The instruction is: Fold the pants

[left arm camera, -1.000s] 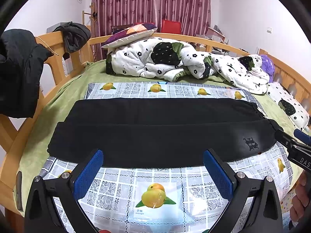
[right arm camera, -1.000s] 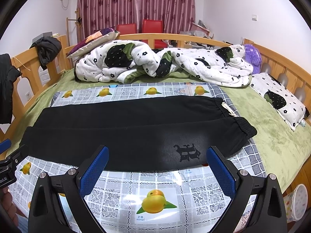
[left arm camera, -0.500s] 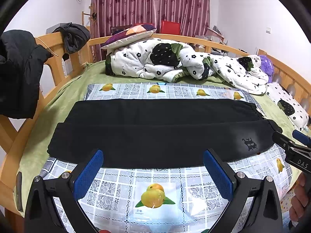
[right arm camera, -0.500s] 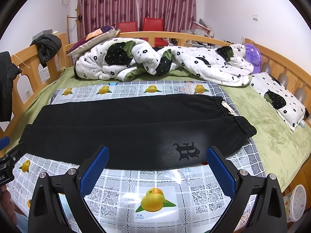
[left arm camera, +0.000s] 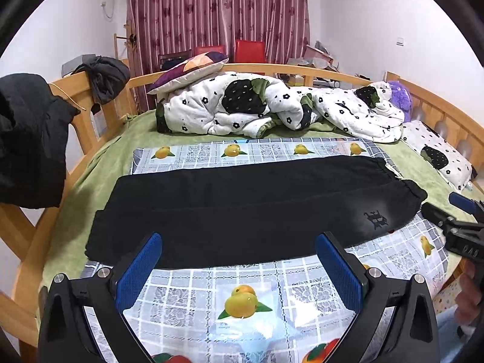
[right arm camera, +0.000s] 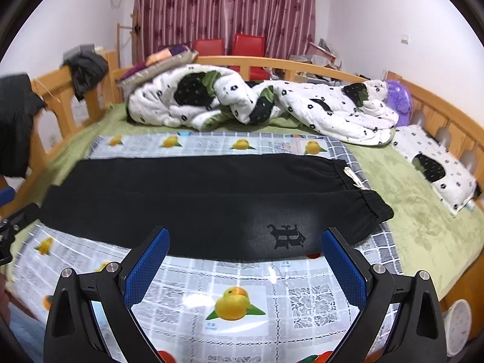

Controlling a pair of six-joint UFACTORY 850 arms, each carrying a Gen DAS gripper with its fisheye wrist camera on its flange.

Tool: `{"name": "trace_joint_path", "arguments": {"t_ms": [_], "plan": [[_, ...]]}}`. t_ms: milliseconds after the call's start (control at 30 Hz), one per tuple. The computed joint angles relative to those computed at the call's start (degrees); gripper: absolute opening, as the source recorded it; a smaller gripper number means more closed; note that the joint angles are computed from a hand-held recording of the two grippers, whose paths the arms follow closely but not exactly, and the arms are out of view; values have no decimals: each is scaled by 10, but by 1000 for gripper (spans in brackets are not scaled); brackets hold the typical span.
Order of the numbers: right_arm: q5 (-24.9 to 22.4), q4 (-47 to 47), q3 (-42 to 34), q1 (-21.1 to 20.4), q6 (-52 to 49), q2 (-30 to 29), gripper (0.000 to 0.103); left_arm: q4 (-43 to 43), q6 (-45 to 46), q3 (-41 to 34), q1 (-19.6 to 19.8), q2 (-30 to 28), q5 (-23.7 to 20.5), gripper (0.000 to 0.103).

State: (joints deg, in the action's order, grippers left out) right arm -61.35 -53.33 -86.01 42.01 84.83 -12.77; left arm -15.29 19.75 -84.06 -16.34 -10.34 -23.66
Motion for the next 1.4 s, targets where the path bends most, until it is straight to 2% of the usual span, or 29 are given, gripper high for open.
{"name": "trace_joint_path", "arguments": {"t_ms": [200, 367, 467, 500, 567, 600, 733, 767, 833, 900, 967, 1033, 1100, 1167, 1200, 1233, 1267, 1367, 1400], "plan": [[-14, 13, 11, -7, -35, 54, 99, 70, -25, -35, 22, 4, -11, 103], [9, 16, 37, -31, -61, 95, 99, 41, -5, -100, 51, -36, -58, 103], [26, 25, 58, -60, -71, 98, 98, 9, 9, -108, 68, -62, -54, 103], [38, 28, 68, -69, -68, 99, 96, 0, 12, -106, 74, -73, -45, 103], [91, 52, 100, -96, -73, 102, 83, -22, 17, -93, 83, -87, -29, 103], [116, 67, 116, -111, -77, 101, 81, -37, 16, -91, 90, -102, -28, 103], [189, 104, 177, -156, -84, 86, 63, -94, 28, -92, 110, -155, -54, 100], [201, 107, 190, -163, -79, 83, 62, -108, 30, -86, 115, -164, -51, 98], [239, 109, 227, -178, -56, 81, 61, -143, 42, -75, 125, -180, -54, 88], [262, 108, 250, -187, -39, 82, 61, -206, 75, -57, 139, -191, -59, 84], [292, 93, 282, -201, 2, 92, 62, -286, 132, -35, 150, -195, -56, 84], [319, 88, 303, -216, 31, 99, 62, -330, 154, -31, 157, -207, -66, 83], [335, 97, 309, -229, 40, 97, 62, -391, 188, -32, 165, -222, -83, 79], [363, 127, 308, -244, 18, 90, 62, -447, 220, -33, 166, -230, -75, 77], [373, 136, 306, -250, 9, 86, 62, -451, 215, -44, 165, -239, -69, 72], [378, 136, 301, -252, 10, 80, 62, -437, 192, -57, 163, -249, -61, 58], [384, 140, 295, -256, 10, 74, 62, -427, 163, -69, 164, -259, -55, 52], [413, 148, 283, -271, 23, 59, 61, -478, 140, -102, 181, -288, -95, 44], [419, 143, 277, -275, 30, 52, 57, -469, 117, -115, 184, -297, -104, 34]]}}
